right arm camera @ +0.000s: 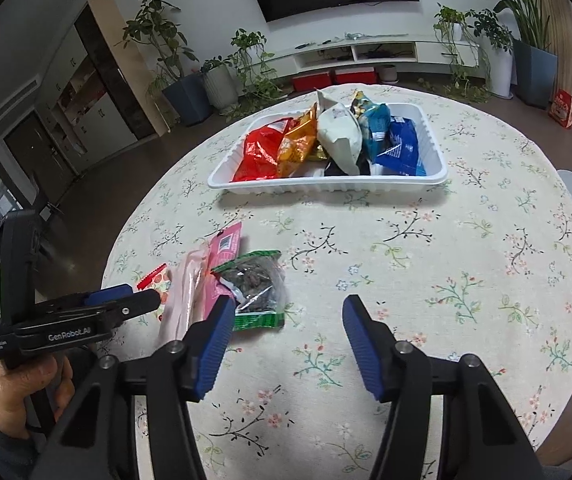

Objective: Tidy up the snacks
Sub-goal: 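Lower the left gripper around the clear plastic packet to grasp it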

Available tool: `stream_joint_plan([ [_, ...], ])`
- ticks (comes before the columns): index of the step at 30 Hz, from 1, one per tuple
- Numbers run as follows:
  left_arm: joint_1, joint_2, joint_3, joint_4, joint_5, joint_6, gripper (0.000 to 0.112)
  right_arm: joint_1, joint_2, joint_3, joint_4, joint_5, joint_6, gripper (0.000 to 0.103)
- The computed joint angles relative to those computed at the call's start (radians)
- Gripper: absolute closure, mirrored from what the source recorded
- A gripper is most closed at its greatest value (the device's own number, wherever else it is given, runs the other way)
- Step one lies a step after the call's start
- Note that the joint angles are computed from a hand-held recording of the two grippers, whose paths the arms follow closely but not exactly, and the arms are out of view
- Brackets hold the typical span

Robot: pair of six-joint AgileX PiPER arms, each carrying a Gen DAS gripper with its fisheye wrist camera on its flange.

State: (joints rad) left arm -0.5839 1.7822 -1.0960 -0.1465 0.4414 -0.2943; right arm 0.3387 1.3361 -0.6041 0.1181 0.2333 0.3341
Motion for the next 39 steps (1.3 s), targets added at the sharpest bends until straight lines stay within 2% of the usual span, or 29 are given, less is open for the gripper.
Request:
stream_joint_plan([
  [3,-0.015,0.013,-0.009,0.001,-0.002,-0.018,0.039,0.016,0.014,-0.008,-0.044,-0.002,0.040,0.043],
  [5,-0.040,0.007,-0.012,0.041,-0.010,-0.039,0.039,0.027,0.020,-0.012,-0.138,0.000,0.127,0.043],
  [7,-0.058,0.011,-0.027,0.055,-0.007,-0.036,0.040,0.020,0.022,-0.010,-0.140,-0.004,0.129,0.043],
  [8,-0.063,0.017,-0.036,0.059,-0.001,-0.034,0.042,0.015,0.023,-0.009,-0.126,-0.006,0.116,0.043],
  [10,-0.072,0.021,-0.047,0.078,0.007,-0.045,0.056,0.008,0.025,-0.007,-0.107,-0.010,0.097,0.043],
  [12,-0.080,0.021,-0.056,0.096,0.015,-0.050,0.058,0.006,0.025,-0.006,-0.104,-0.011,0.091,0.043],
  [19,-0.122,-0.029,-0.043,0.357,0.044,-0.296,0.058,-0.003,0.021,0.007,-0.054,-0.021,0.034,0.044],
  [21,-0.121,-0.034,-0.045,0.300,0.045,-0.228,0.058,-0.003,0.023,0.009,-0.063,-0.028,0.043,0.044],
  [24,-0.133,0.013,-0.081,0.211,0.060,-0.132,0.058,-0.010,0.035,0.009,0.011,-0.036,-0.028,0.045],
  [26,-0.138,0.046,-0.095,0.160,0.053,-0.079,0.070,-0.007,0.036,0.009,0.012,-0.034,-0.033,0.046],
  [28,-0.139,0.084,-0.120,0.137,0.062,-0.061,0.073,-0.008,0.032,0.012,0.000,-0.035,-0.023,0.046],
  [35,-0.140,0.134,-0.183,0.164,0.094,-0.071,0.076,-0.027,0.037,0.019,0.121,-0.043,-0.147,0.046],
  [39,-0.139,0.176,-0.243,0.159,0.127,-0.035,0.077,-0.026,0.042,0.018,0.094,-0.044,-0.123,0.046],
])
